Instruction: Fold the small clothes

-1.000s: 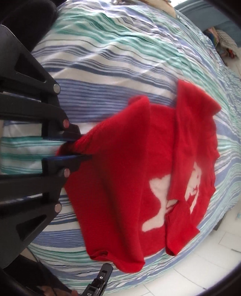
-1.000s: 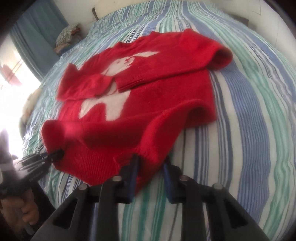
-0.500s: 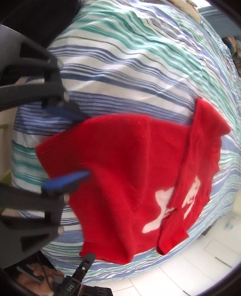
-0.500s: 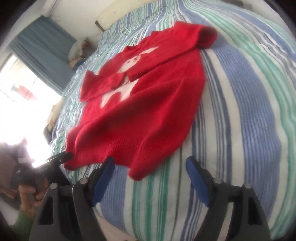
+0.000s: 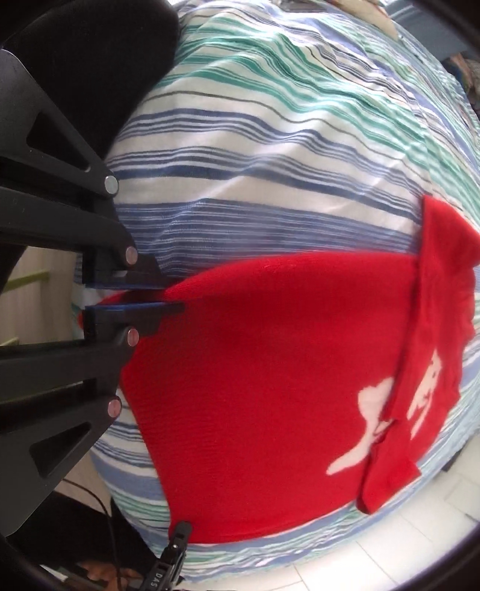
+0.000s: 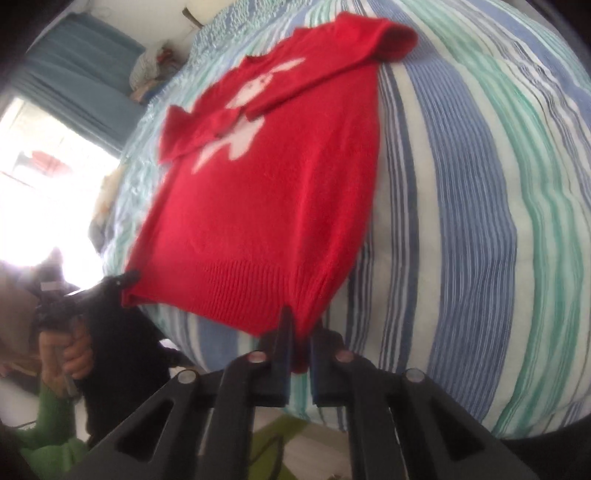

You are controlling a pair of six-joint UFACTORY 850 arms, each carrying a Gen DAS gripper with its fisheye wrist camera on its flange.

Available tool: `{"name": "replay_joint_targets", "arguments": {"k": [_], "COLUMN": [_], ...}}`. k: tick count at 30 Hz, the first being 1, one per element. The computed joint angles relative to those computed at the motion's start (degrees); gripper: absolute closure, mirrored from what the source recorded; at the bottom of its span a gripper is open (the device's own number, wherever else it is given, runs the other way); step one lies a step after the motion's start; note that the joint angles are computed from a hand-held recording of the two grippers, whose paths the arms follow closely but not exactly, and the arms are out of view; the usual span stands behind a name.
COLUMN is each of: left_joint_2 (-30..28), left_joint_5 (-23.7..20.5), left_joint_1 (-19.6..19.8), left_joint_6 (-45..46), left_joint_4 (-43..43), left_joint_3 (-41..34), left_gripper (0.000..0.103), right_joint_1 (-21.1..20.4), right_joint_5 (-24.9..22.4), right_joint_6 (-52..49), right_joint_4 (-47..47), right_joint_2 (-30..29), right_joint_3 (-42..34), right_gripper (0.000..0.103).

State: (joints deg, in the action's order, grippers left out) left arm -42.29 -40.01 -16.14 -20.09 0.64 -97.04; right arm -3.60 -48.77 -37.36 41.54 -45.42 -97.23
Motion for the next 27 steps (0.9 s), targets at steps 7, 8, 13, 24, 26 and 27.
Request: {"name": "replay_joint_targets", "arguments": {"k": [7, 8, 13, 24, 26, 27], "left_joint_2": [-3.1, -3.7, -2.5, 9.8, 9.6, 9.0], "left_joint_5": [-0.6, -0.8, -1.3, 3.3, 3.7, 3.5], "left_joint_1": [-2.8, -3.0, -2.8, -0.1, 0.5, 0.9], "left_joint_6": [-8.4, -9.8, -10.3, -23.7, -26.8, -26.7], "left_joint_4": [11.0, 12.2, 11.7, 23.9, 24.9, 23.6], "left_joint_3": [-2.0, -2.5, -1.3, 9.6, 8.7, 7.6], "left_gripper": [0.098, 0.097, 0.081, 0.023, 0.023, 0.023], "right_joint_1": [2.0, 2.0, 1.8, 2.3, 3.4, 4.0], "right_joint_5": [6.6, 7.2, 7.9, 11.8, 13.4, 13.3], "right_joint_6": [2.9, 2.8, 1.7, 9.2, 4.3, -0.1], "right_joint_4": [-2.5, -1.5, -0.8, -33.2, -33.7, -31.3], "right_joint_2": [-0.6, -0.9, 0.4, 2.9, 0.2, -2.0], "right_joint_3": [2.9, 3.2, 4.6, -5.3, -12.1, -16.2], "right_gripper": [0.096, 0.096, 0.097, 0.057, 0.048, 0.042]}}
